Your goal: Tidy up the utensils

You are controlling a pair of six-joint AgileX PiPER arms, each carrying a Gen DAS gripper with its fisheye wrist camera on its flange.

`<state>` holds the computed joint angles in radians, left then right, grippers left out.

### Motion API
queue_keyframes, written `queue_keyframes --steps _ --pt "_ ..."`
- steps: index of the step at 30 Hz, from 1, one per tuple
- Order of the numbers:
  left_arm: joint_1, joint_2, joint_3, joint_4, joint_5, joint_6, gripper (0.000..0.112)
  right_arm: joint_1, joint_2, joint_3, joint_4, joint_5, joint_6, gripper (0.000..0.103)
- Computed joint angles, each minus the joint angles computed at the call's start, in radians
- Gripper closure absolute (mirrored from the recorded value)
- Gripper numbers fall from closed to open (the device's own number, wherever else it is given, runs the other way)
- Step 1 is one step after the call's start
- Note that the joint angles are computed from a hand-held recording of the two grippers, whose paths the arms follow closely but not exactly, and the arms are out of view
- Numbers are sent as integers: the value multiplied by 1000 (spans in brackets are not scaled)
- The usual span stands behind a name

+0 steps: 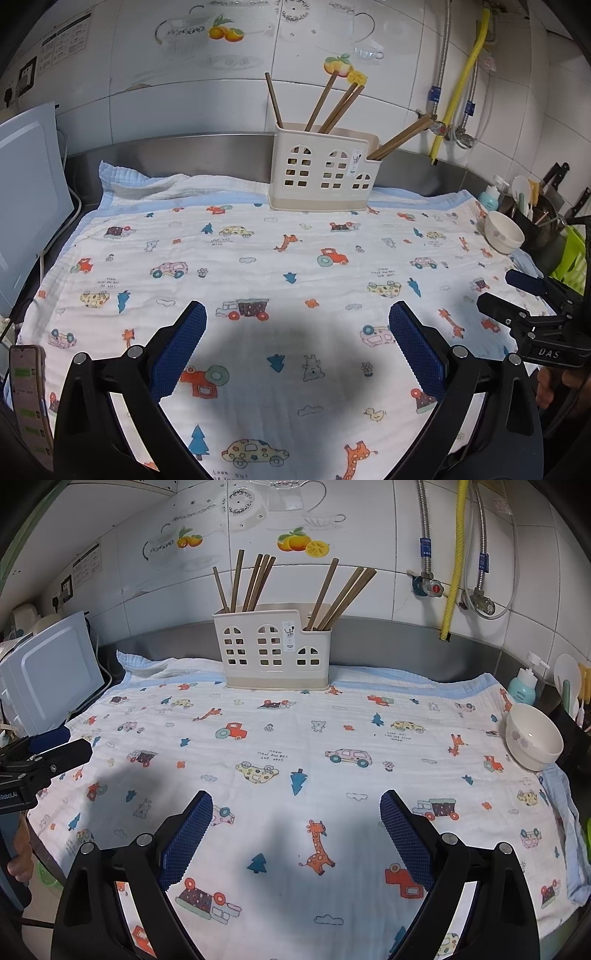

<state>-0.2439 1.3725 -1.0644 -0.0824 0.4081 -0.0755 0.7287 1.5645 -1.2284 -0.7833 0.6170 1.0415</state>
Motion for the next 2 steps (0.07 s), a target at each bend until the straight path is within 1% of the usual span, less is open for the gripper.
queue_keyframes --steps 2 --pt "6 -3 3 -27 0 21 14 0 0 0 0 -1 -1 14"
